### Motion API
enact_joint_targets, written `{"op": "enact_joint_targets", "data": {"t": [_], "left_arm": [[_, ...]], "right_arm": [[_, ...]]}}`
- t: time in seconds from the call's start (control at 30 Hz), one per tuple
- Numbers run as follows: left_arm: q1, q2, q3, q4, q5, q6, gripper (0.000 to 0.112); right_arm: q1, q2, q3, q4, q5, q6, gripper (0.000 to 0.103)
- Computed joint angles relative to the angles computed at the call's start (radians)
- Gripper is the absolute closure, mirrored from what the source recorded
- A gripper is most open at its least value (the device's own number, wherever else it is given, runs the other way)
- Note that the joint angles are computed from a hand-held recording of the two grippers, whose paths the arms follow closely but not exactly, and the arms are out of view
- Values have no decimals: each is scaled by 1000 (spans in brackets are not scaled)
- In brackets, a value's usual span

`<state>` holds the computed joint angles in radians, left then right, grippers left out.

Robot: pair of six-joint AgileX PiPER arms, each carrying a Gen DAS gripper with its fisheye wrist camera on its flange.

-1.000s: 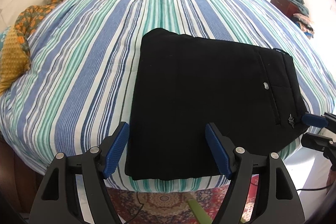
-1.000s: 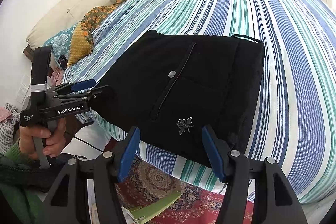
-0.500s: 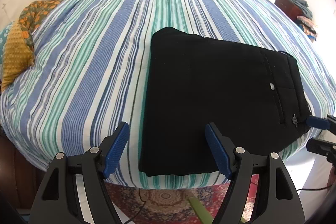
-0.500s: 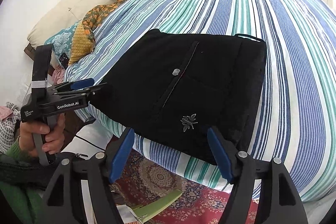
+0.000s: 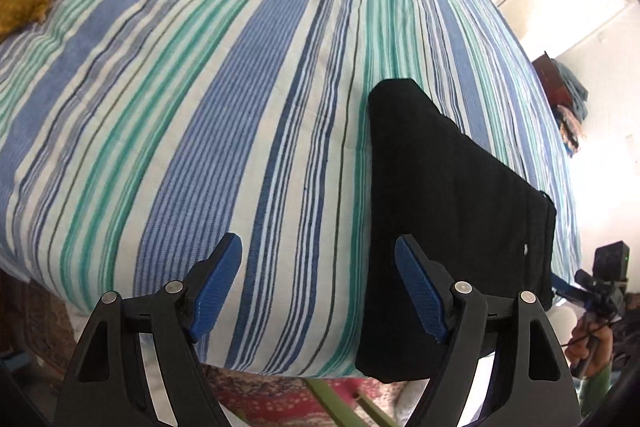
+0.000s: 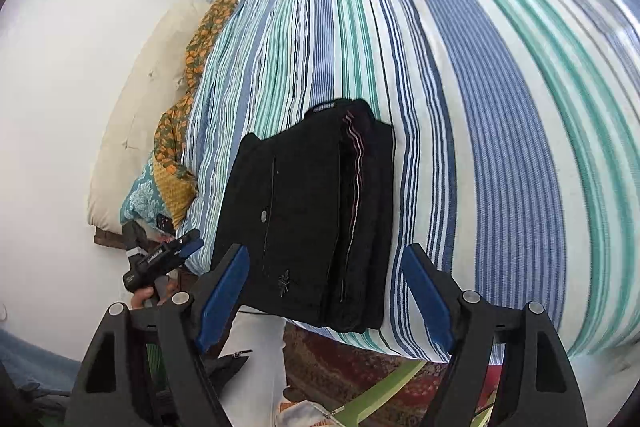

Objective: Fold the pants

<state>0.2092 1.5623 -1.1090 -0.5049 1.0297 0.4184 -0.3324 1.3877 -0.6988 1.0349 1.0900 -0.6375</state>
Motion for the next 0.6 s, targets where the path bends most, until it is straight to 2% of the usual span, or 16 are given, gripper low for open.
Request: {"op": "enact_joint_targets", "data": {"t": [0.23,0.4,0.6], "left_arm": [[-97,83,3,-37,-40,13,30],[-43,146,-52,-170,84,64,30],[-16,115,-6,-226,139,161,30]], "right_arm": [[154,224,-68,42,-105,-68,24],[183,343,-125,125,-31,-158,22],[167,385,-115,159,-32,-200,23]]}}
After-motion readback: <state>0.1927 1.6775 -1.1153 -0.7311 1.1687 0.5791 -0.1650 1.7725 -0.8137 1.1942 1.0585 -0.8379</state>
